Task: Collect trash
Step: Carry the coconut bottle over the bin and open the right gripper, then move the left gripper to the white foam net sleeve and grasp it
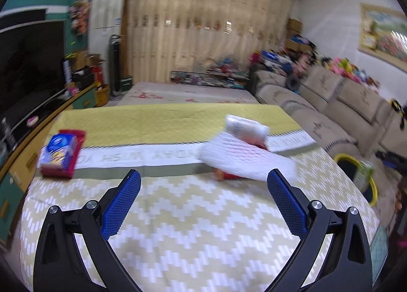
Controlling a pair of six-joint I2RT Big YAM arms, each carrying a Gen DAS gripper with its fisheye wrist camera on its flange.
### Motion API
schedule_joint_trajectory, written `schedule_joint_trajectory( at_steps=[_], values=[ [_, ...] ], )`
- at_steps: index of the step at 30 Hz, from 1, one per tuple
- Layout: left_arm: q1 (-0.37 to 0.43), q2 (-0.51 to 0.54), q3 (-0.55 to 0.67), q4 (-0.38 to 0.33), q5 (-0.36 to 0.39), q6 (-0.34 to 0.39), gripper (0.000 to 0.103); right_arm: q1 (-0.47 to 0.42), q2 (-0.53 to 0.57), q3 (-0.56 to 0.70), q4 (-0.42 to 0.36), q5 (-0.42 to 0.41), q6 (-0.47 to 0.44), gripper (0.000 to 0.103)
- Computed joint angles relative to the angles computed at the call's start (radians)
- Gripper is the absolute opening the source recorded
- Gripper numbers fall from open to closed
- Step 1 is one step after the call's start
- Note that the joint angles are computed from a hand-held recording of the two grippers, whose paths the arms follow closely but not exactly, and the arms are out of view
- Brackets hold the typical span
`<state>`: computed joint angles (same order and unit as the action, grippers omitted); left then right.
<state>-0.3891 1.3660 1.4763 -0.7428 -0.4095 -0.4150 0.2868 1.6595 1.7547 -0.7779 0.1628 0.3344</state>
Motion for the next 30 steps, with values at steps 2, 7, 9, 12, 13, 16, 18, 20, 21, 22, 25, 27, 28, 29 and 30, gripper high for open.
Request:
schedule_joint_trajectory(
  at_steps=[2, 7, 9, 12, 13, 16, 18, 20, 21, 22, 25, 27, 28, 29, 30],
  values=[
    [-0.015, 0.03, 0.04, -0.027, 0.035, 0.03, 0.098, 0.021, -0.015, -0.028, 0.036, -0.019, -0.01, 0.067],
    [-0.032, 0.148, 0.188, -0.124, 0.134, 0.08, 0.098, 0.08, -0.051, -0.112, 0.121, -0.044, -0.034, 0.069],
    [-0.032, 0.199, 0.248, -0.153, 0.171, 0.093, 0.098, 0.096, -0.047, -0.121, 0.13, -0.033, -0.05, 0.069],
    [-0.035, 0.27, 0.327, -0.19, 0.171, 0.124, 0.098, 0.101, -0.021, -0.096, 0.092, -0.067, -0.048, 0.069],
    [-0.035, 0.292, 0.352, -0.204, 0.176, 0.134, 0.098, 0.098, -0.026, -0.105, 0.104, -0.072, -0.041, 0.069],
    [-0.037, 0.332, 0.394, -0.229, 0.178, 0.16, 0.098, 0.098, -0.027, -0.109, 0.099, -0.074, -0.023, 0.07],
    [-0.041, 0.352, 0.411, -0.241, 0.172, 0.179, 0.098, 0.098, -0.023, -0.101, 0.085, -0.072, -0.016, 0.07],
    [-0.043, 0.371, 0.429, -0.257, 0.163, 0.185, 0.097, 0.097, -0.016, -0.091, 0.072, -0.076, -0.018, 0.07],
    [-0.042, 0.376, 0.433, -0.262, 0.161, 0.185, 0.096, 0.097, -0.014, -0.088, 0.068, -0.076, -0.019, 0.07],
    [-0.041, 0.382, 0.44, -0.268, 0.16, 0.185, 0.093, 0.099, -0.012, -0.085, 0.063, -0.071, -0.021, 0.07],
    [-0.04, 0.404, 0.467, -0.289, 0.155, 0.19, 0.083, 0.098, -0.013, -0.086, 0.062, -0.073, -0.02, 0.07],
    [-0.039, 0.425, 0.493, -0.311, 0.149, 0.194, 0.077, 0.099, -0.012, -0.085, 0.059, -0.07, -0.018, 0.07],
    [-0.039, 0.431, 0.5, -0.32, 0.146, 0.196, 0.073, 0.099, -0.011, -0.084, 0.057, -0.071, -0.017, 0.07],
    [-0.039, 0.437, 0.508, -0.328, 0.137, 0.197, 0.069, 0.099, -0.01, -0.083, 0.055, -0.071, -0.017, 0.07],
    [-0.039, 0.441, 0.516, -0.334, 0.13, 0.197, 0.066, 0.099, -0.01, -0.082, 0.054, -0.072, -0.017, 0.07]
  ],
)
